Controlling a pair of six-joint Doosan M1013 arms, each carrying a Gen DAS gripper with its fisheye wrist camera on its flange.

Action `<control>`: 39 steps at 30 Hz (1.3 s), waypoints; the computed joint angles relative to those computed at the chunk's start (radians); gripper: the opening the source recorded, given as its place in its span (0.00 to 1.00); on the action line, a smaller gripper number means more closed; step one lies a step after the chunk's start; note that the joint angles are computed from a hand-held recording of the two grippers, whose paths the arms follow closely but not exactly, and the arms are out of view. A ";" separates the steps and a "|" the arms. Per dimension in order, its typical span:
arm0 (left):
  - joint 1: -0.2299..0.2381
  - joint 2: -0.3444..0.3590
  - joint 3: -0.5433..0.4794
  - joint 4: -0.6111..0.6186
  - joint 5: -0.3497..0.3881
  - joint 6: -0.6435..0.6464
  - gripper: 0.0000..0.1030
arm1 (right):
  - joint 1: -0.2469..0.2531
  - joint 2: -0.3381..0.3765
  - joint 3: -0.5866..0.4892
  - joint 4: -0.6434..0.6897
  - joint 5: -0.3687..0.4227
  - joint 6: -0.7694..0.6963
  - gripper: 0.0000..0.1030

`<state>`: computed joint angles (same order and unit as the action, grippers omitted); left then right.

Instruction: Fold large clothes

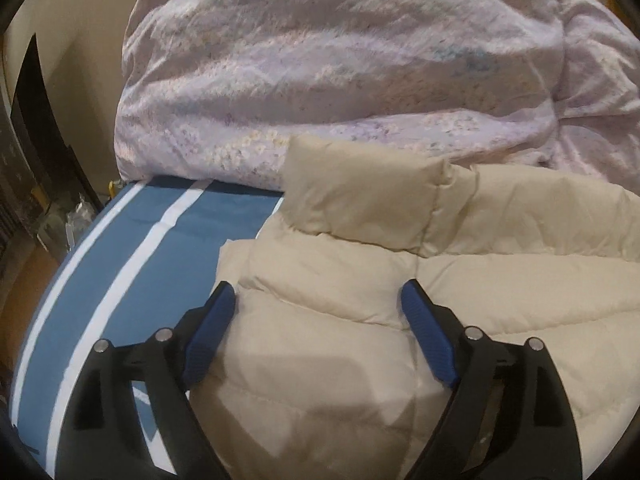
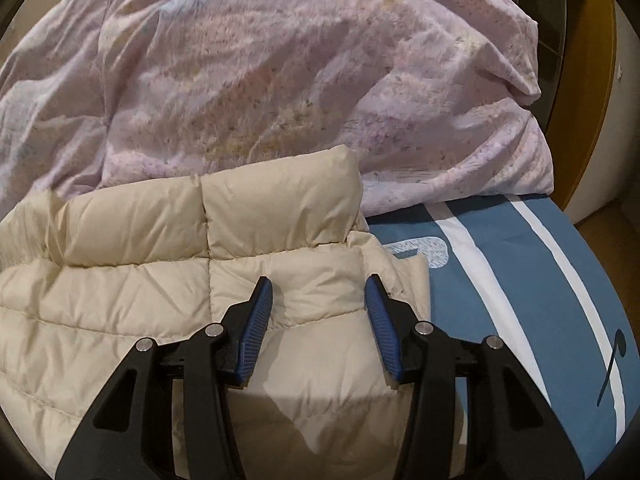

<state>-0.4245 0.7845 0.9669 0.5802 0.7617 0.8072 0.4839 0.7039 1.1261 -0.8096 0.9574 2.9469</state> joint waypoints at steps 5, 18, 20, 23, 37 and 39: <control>0.018 0.020 -0.026 -0.084 -0.001 0.023 0.89 | -0.007 0.020 -0.024 0.027 0.013 -0.034 0.49; 0.039 0.054 -0.070 -0.215 0.012 0.115 0.96 | -0.031 0.023 -0.020 0.124 -0.014 -0.086 0.51; 0.039 0.055 -0.072 -0.225 0.015 0.122 0.96 | -0.036 0.022 -0.017 0.132 -0.016 -0.093 0.51; 0.041 0.060 -0.079 -0.242 0.022 0.137 0.97 | -0.040 0.024 -0.018 0.139 -0.016 -0.101 0.51; 0.057 0.056 -0.068 -0.287 0.002 0.163 0.97 | -0.033 0.034 -0.038 0.134 0.001 -0.103 0.53; 0.061 0.023 -0.017 -0.318 -0.032 0.184 0.94 | -0.026 0.015 -0.017 0.133 -0.003 -0.095 0.59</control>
<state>-0.3632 0.8071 0.9495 0.2623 0.7295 0.9915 0.4581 0.7187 1.1088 -0.6763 0.9541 2.8521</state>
